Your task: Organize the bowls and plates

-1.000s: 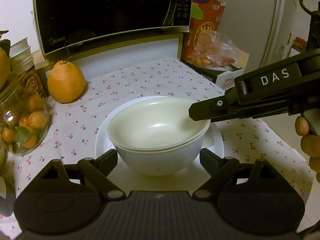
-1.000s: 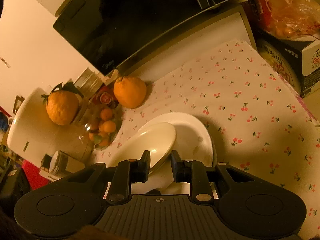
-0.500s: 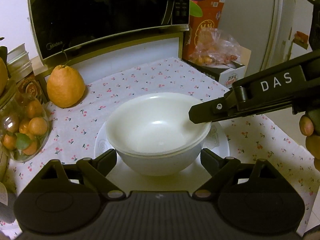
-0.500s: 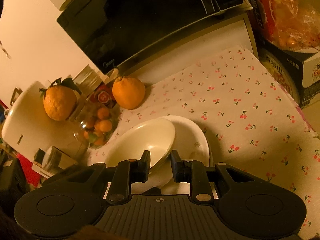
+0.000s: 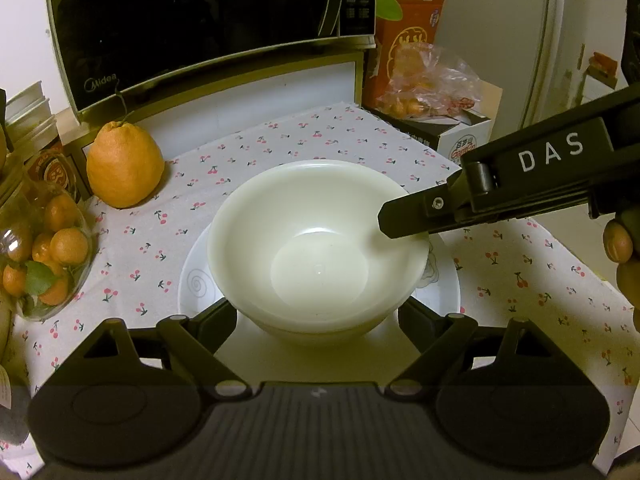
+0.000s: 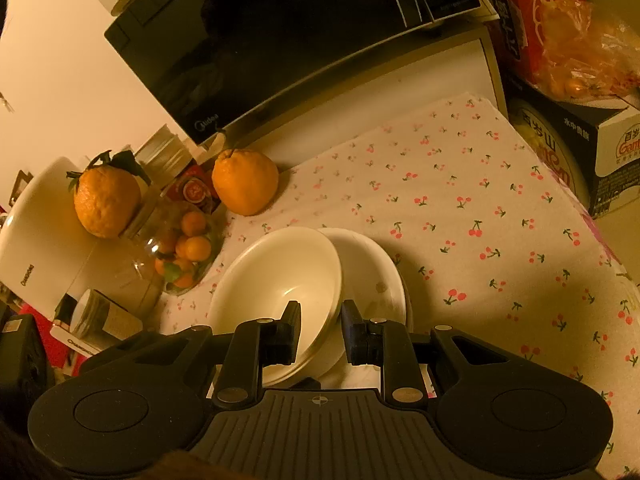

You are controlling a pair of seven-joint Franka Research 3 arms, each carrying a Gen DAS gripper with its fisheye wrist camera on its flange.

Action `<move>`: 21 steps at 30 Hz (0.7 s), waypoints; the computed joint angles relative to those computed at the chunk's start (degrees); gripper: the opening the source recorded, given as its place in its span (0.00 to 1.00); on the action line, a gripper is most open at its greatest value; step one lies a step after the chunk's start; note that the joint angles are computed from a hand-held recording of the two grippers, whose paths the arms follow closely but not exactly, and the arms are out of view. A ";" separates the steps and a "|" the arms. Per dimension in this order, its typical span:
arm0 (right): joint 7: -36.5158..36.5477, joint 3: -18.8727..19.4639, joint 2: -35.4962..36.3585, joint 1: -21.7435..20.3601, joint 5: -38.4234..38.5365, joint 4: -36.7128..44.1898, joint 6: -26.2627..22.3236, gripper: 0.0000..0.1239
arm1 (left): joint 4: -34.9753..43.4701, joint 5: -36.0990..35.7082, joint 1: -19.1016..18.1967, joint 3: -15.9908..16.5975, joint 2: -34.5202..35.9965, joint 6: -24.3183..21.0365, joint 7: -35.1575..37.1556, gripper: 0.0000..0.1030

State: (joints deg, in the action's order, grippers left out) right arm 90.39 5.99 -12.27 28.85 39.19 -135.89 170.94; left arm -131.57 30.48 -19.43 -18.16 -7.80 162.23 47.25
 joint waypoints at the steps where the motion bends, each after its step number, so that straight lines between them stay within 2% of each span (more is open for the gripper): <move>1: -0.07 -0.02 -0.01 0.02 0.01 0.00 0.02 0.18 | -0.03 -0.19 -0.06 0.04 -0.03 0.00 0.08 0.84; 6: 1.12 0.30 -0.15 -0.36 -0.79 -0.10 0.17 0.20 | -0.12 -2.69 -0.53 0.45 -0.11 -0.39 1.22 0.91; 12: 3.99 0.55 -0.24 -1.41 -2.40 -0.02 -1.38 0.21 | -0.16 -5.04 -0.89 0.70 -0.31 -0.98 2.54 0.95; 14: 4.32 0.30 -0.37 -1.22 -1.84 -0.14 -1.44 0.34 | -0.33 -6.31 -1.11 0.88 -0.48 -0.91 3.26 0.95; 21: 6.48 0.49 -1.38 -1.63 -1.66 -1.28 0.07 0.54 | -1.40 -7.94 -1.25 0.84 -2.17 -0.65 3.57 0.98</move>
